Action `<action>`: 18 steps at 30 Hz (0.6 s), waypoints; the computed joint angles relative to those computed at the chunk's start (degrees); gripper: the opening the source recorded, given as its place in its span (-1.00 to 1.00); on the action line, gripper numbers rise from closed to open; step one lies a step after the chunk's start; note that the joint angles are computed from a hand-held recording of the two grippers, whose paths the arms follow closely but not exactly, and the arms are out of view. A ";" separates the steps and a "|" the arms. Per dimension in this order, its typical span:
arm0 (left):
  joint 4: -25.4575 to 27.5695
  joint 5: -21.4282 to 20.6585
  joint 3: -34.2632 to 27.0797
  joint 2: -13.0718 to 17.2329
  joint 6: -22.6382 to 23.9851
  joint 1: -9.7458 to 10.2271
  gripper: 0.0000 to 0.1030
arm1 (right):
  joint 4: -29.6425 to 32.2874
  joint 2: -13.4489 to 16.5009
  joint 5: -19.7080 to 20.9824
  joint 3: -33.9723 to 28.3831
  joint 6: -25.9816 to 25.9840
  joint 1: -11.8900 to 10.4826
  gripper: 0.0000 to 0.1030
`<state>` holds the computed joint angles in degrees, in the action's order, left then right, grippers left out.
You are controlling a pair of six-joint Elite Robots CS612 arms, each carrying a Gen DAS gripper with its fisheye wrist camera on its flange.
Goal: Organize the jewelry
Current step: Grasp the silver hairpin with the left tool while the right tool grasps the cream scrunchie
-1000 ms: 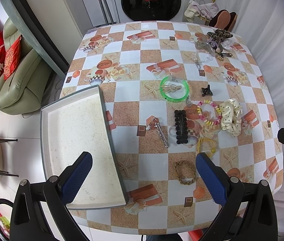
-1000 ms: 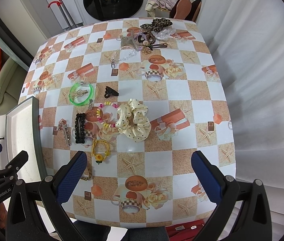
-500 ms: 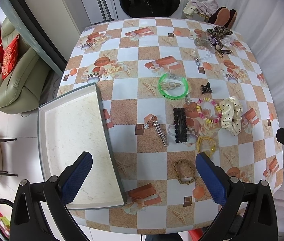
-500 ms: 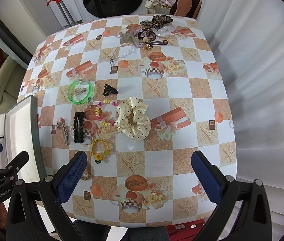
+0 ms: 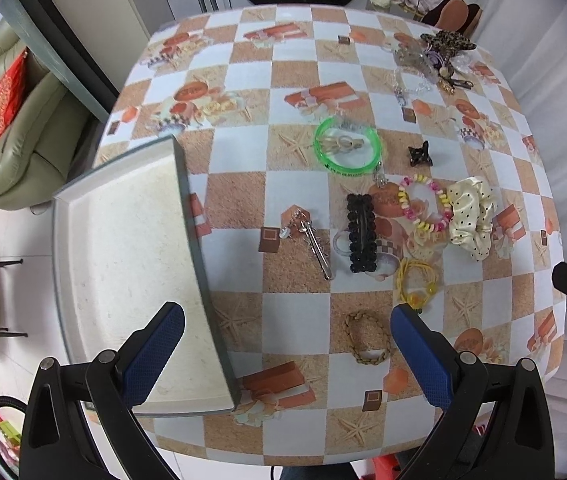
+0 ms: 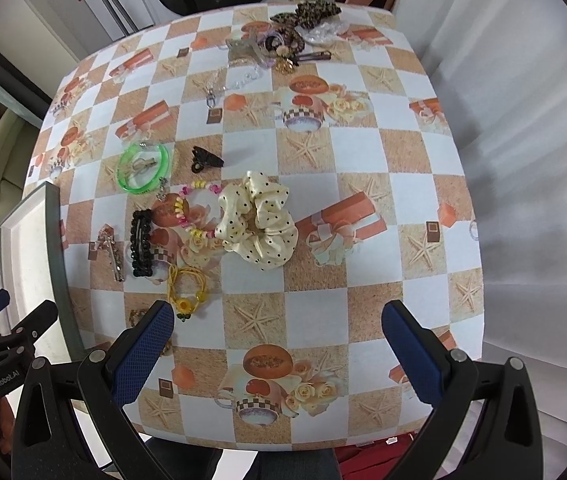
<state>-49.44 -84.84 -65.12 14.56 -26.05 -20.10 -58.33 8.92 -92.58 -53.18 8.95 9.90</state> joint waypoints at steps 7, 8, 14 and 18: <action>-1.98 -2.33 3.25 0.07 -0.86 0.69 1.00 | 1.74 0.10 2.10 2.05 1.02 -0.70 1.00; -2.58 -2.45 3.68 0.17 -0.96 0.75 1.00 | 1.39 -0.21 2.51 3.13 1.11 -0.84 1.00; -4.65 -4.01 6.60 0.27 -1.19 1.13 0.89 | 0.36 -0.23 4.06 5.31 1.82 -1.25 1.00; -5.25 -5.38 7.83 0.52 -1.41 1.45 0.69 | -1.54 -0.81 5.38 8.00 1.92 -1.32 1.00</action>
<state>-54.69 -90.23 -57.28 15.08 -27.46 -18.65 -59.87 8.11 -87.19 -45.19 10.87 8.58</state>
